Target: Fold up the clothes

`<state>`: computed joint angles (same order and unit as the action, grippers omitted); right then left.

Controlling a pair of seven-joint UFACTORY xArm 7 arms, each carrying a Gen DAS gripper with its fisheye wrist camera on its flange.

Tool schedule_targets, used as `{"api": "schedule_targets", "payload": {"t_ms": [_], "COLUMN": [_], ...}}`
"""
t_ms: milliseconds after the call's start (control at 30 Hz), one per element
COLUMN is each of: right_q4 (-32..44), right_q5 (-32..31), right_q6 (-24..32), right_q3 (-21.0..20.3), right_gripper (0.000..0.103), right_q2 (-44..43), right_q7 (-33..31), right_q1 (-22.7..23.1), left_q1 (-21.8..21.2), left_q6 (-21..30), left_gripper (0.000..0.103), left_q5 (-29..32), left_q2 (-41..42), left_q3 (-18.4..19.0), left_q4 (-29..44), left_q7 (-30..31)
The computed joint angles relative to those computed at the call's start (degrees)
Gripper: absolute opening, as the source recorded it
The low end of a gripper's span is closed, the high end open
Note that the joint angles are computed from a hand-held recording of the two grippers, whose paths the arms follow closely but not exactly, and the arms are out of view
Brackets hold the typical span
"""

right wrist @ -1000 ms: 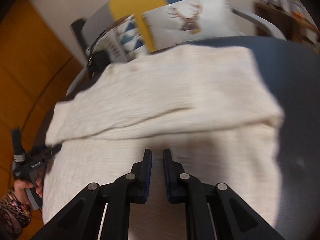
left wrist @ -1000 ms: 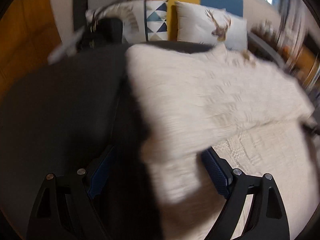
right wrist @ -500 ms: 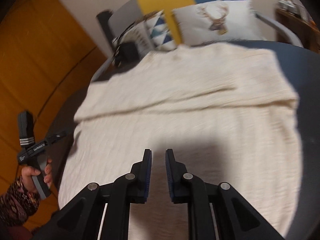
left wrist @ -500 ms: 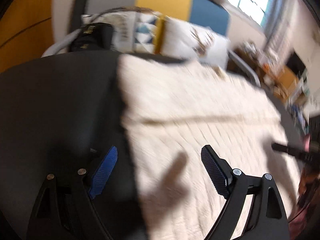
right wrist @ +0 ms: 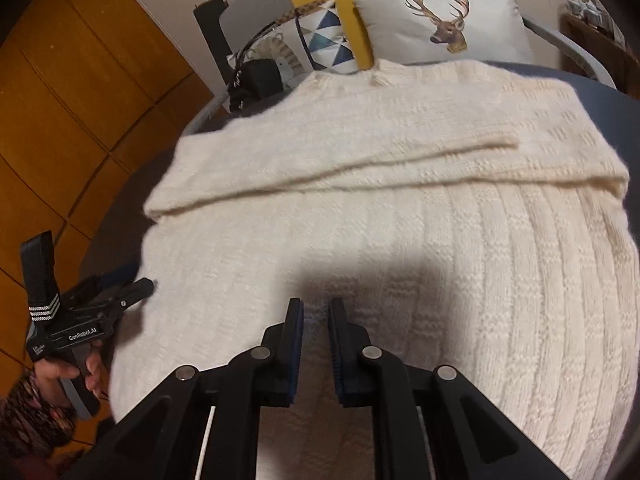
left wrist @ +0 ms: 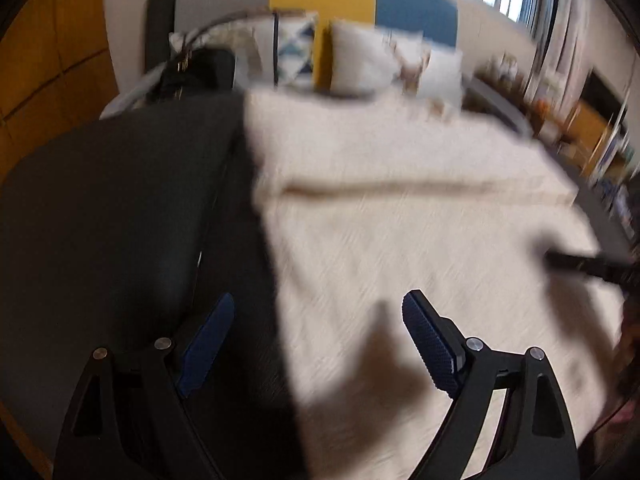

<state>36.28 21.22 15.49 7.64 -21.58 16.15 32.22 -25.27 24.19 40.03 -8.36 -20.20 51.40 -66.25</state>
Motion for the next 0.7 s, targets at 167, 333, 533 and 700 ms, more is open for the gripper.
{"api": "schedule_targets", "payload": {"t_ms": [167, 333, 533, 700], "right_q4": [5.2, 5.4, 3.5, 7.6], "right_q5": [-8.5, -23.1, -21.0, -27.0], "right_q6": [2.7, 8.3, 0.7, -1.5], "right_q3": [4.4, 9.0, 6.5, 7.6], "right_gripper": [0.015, 0.014, 0.013, 0.014], "right_q2": [4.5, 3.1, 5.8, 11.4], "right_q7": [4.2, 13.8, 14.7, 20.7], "right_q1": [-4.9, -12.3, -11.7, -13.9], "left_q1": [-2.5, -6.1, -7.1, -7.1], "left_q6": [3.7, 6.4, 7.5, 6.4], "left_gripper": [0.089, 0.090, 0.100, 0.103], "left_q5": [-1.7, -0.3, -0.4, -2.2], "left_q2": [9.0, 12.3, 16.3, 19.2], "left_q3": [1.0, 4.3, 7.5, 9.9], "left_q4": [9.0, 11.1, 15.6, 18.4], "left_q7": [5.5, 9.3, 13.9, 16.0]}}
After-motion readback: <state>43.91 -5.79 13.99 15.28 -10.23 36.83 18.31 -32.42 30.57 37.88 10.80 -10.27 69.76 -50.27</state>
